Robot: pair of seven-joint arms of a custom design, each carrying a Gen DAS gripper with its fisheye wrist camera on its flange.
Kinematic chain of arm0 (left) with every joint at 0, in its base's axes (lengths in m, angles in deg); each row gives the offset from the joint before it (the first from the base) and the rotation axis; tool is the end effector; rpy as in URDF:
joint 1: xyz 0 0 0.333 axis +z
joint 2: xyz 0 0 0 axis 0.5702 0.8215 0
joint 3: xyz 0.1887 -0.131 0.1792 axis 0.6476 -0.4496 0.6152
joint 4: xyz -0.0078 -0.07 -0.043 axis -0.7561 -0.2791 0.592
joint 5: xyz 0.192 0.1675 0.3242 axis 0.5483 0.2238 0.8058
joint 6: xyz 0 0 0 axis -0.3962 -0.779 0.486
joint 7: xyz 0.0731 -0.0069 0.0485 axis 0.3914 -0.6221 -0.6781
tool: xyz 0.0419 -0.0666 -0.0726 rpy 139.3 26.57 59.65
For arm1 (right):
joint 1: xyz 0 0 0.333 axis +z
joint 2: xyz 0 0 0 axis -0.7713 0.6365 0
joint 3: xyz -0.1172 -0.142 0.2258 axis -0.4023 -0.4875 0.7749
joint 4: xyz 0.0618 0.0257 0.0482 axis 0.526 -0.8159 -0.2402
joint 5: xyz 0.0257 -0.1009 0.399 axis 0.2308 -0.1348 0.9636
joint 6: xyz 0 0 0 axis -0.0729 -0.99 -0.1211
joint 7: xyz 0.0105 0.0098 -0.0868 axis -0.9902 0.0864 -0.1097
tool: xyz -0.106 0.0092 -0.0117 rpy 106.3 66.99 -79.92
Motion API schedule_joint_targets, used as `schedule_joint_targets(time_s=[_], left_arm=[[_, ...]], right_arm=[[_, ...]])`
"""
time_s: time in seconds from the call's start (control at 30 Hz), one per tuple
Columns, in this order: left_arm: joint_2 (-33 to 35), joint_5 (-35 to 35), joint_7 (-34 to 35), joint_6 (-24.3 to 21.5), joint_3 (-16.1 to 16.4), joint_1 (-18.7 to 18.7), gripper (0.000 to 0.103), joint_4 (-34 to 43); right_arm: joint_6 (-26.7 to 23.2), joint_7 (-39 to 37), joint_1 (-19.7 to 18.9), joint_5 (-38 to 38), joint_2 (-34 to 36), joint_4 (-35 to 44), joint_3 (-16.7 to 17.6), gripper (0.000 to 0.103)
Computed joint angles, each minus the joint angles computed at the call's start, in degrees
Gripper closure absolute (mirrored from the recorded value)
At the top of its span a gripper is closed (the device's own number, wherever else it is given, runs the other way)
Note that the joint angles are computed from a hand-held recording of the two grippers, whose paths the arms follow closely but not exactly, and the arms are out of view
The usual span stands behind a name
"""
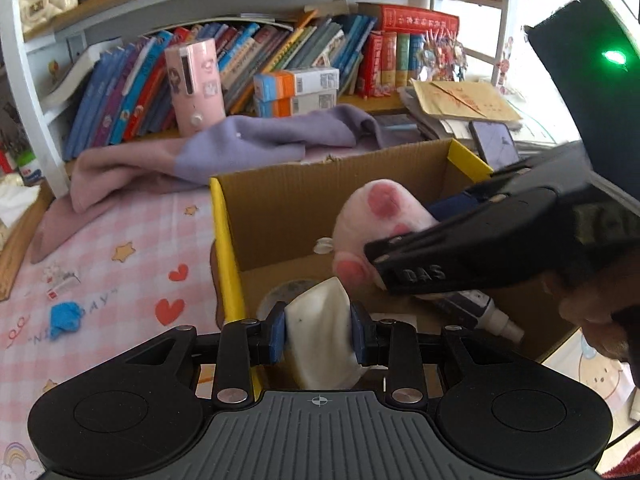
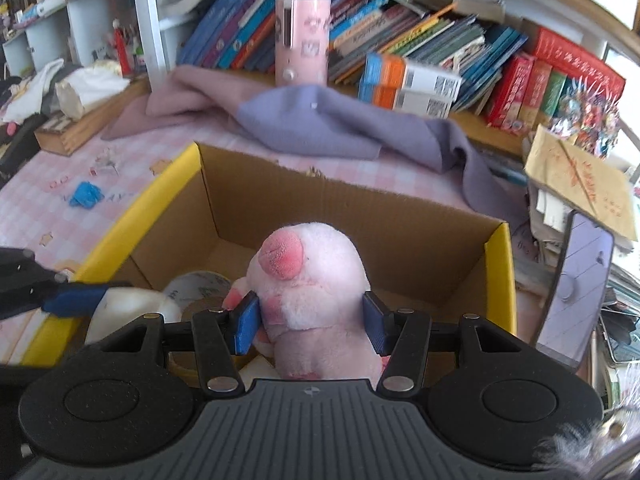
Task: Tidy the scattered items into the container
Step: 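Lower both held items into the yellow box and open both grippers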
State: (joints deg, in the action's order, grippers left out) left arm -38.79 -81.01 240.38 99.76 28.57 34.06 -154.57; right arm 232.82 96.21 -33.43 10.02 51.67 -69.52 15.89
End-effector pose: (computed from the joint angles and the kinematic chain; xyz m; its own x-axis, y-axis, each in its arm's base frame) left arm 0.6191 -0.1876 0.3819 -0.6994 -0.7147 -0.0105 -0.5063 0.5058 -0.6984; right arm 0.6340 0.1463 0.3924 -0.0231 -0.9995 0.0226 -0.7681 0.0033 -0.6403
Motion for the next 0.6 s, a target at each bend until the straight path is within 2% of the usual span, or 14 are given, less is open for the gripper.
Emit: schedule_joint_targets(time_s=[0.07,0.2,0.4,0.6], left_arm=[[0.4,0.9,-0.5,-1.1,0.2,-0.1,0.071,0.4],[0.8,1.5,0.5,-0.3,-0.3,-0.3,0.071,0.2],[0.7,2.9,0.2,1.0,-0.7,-0.5,0.069,-0.3],[0.4,4.1,-0.4,2.4,-1.1,-0.4,0.062,-1.1]], right_arm=[[-0.7,-2.8,-1.0,3.0,1.1,1.0,1.0,0.052],[-1.3,-7.1,-1.7,7.7,2.5,2.6,1.7,0.052],[-2.2,-9.1,-0.8,9.3,3.0,3.5,0.9,0.051],[-2.2,-9.0,-0.2,9.3,3.1,3.5,0.4,0.046]])
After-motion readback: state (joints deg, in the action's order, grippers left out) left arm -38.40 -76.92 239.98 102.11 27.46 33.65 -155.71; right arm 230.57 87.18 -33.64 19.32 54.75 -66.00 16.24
